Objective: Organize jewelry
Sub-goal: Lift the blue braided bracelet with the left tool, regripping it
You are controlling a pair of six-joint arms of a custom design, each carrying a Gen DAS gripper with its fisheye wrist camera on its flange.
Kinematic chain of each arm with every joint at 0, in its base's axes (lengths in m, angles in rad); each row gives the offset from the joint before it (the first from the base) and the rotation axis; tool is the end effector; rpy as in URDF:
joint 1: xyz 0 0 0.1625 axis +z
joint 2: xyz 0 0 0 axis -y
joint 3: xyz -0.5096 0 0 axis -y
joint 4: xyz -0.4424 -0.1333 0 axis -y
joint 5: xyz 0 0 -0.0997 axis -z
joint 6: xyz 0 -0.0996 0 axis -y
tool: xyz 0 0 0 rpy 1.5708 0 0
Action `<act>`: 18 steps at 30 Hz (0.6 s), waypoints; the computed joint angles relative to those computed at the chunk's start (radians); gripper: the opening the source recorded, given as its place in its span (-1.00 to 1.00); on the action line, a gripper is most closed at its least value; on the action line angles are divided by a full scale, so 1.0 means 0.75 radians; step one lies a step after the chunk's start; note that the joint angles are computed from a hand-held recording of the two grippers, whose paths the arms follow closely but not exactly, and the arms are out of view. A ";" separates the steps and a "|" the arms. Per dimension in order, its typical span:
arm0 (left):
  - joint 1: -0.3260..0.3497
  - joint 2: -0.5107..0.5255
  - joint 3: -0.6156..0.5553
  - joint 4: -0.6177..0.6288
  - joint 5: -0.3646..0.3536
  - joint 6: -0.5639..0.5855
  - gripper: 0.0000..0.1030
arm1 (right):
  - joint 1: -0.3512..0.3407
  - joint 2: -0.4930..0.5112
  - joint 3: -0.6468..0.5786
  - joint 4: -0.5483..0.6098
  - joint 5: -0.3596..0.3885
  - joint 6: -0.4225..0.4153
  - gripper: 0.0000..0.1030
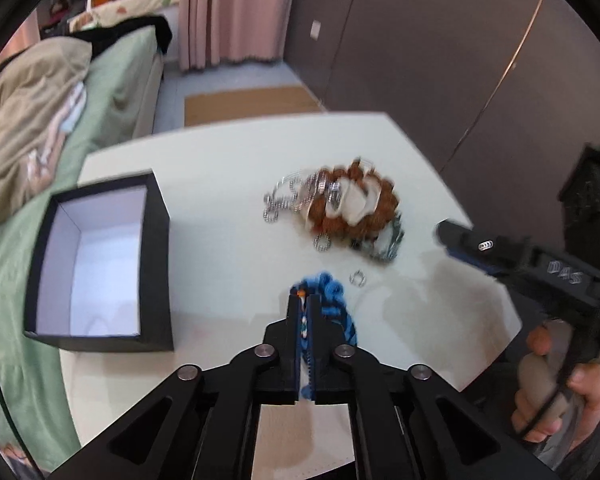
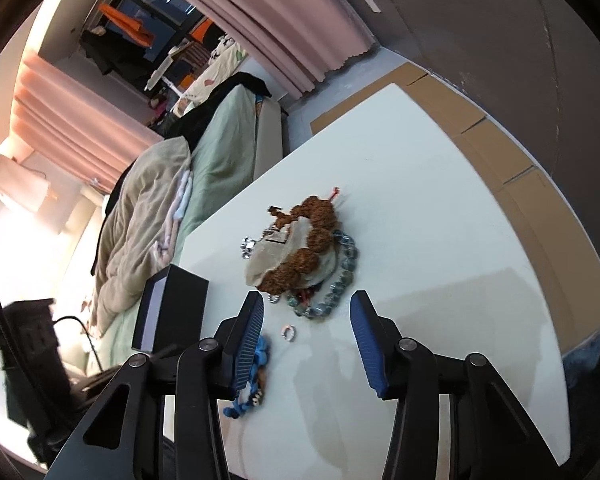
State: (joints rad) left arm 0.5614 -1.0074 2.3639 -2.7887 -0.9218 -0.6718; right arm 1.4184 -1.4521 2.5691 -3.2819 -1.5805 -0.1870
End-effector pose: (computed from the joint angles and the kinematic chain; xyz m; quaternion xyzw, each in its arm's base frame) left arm -0.2813 -0.4055 0.0687 0.1806 0.9284 -0.1932 0.2611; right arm 0.0712 -0.4082 0.2442 0.0151 -0.9561 0.2877 0.0540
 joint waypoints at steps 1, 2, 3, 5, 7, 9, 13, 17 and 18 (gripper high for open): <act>0.005 0.008 -0.005 0.019 -0.004 -0.007 -0.80 | -0.014 -0.013 0.004 0.008 0.007 -0.003 -0.07; 0.008 0.015 -0.004 0.014 -0.013 -0.005 -0.71 | -0.038 -0.030 0.013 0.016 0.029 0.004 -0.07; 0.009 0.022 -0.003 0.007 -0.018 -0.005 -0.40 | -0.064 -0.050 0.017 0.031 0.062 0.009 -0.07; 0.005 0.040 0.002 -0.014 -0.004 -0.013 0.13 | -0.075 -0.062 0.020 0.027 0.080 0.006 -0.07; -0.003 0.058 0.012 -0.056 0.019 -0.017 0.29 | -0.068 -0.059 0.019 0.013 0.071 -0.005 -0.07; 0.005 0.071 0.005 -0.052 0.023 -0.024 0.29 | -0.061 -0.051 0.014 0.021 0.077 -0.019 -0.07; 0.031 0.101 -0.013 -0.032 0.031 -0.034 0.29 | -0.040 -0.025 -0.007 0.051 0.066 -0.034 -0.07; 0.051 0.104 -0.001 -0.075 0.012 -0.033 0.03 | -0.017 0.005 -0.039 0.071 0.067 -0.036 -0.07; 0.060 0.104 0.003 -0.107 -0.017 -0.012 -0.12 | -0.006 0.012 -0.047 0.069 0.064 -0.039 -0.07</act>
State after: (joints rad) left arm 0.6067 -0.9292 2.3658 -2.8693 -0.9348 -0.6812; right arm 1.4139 -1.4428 2.5337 -3.2299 -1.5321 -0.2159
